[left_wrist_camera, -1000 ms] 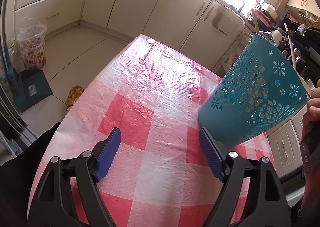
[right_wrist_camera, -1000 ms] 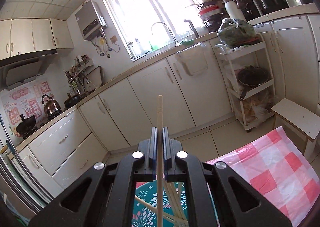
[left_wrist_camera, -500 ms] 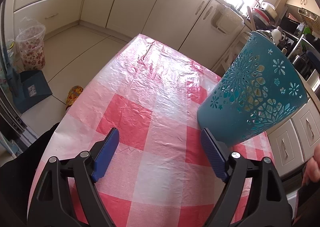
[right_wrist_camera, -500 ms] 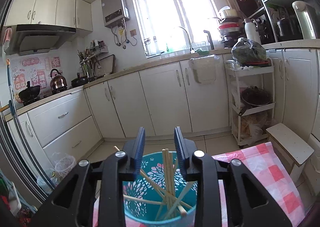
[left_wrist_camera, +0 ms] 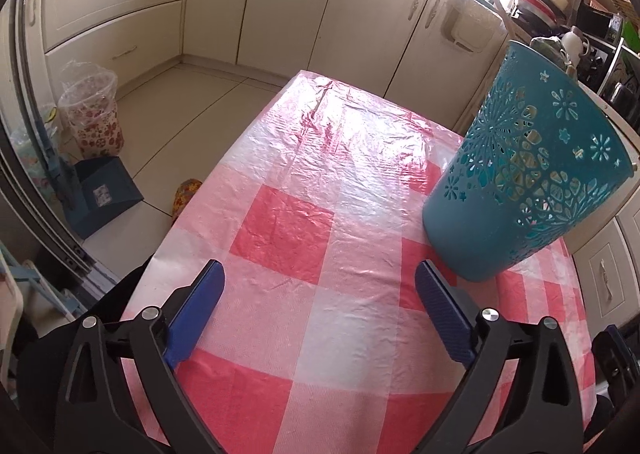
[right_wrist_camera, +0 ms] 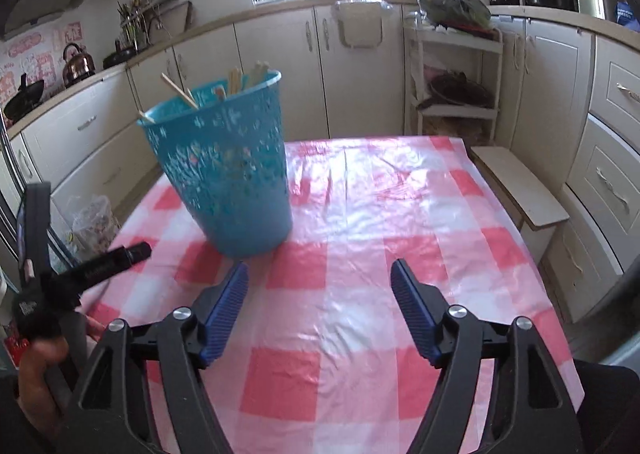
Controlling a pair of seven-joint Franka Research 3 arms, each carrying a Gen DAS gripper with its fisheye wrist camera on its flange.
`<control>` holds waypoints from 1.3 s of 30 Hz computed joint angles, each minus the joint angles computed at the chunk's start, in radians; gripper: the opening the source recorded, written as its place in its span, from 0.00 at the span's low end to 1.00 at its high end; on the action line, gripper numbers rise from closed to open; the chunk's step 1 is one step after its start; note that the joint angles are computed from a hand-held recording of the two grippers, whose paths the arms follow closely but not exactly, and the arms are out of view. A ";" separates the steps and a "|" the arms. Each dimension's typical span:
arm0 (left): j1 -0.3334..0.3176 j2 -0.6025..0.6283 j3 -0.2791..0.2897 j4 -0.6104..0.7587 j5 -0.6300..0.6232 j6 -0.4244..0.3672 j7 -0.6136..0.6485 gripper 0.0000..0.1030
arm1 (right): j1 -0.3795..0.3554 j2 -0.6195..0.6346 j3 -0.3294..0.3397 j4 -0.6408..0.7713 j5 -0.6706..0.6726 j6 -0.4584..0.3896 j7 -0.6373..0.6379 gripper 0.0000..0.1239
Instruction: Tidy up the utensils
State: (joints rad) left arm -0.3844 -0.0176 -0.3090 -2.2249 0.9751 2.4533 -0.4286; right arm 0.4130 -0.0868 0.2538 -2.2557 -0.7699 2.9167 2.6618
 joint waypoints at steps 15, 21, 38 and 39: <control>-0.114 -0.222 -0.150 0.113 -0.216 -0.377 0.253 0.93 | 0.112 -0.284 0.011 -0.125 0.574 -0.137 -0.449 0.77; -0.176 -0.265 -0.230 0.185 -0.277 -0.532 0.319 0.93 | 0.107 -0.453 0.062 -0.190 0.720 -0.205 -0.477 0.77; -0.332 -0.179 -0.342 0.404 -0.193 -0.961 0.282 0.92 | 0.069 -0.721 0.218 -0.306 0.788 -0.246 -0.384 0.77; -0.339 -0.173 -0.341 0.411 -0.186 -0.974 0.283 0.92 | 0.068 -0.722 0.219 -0.307 0.788 -0.245 -0.385 0.77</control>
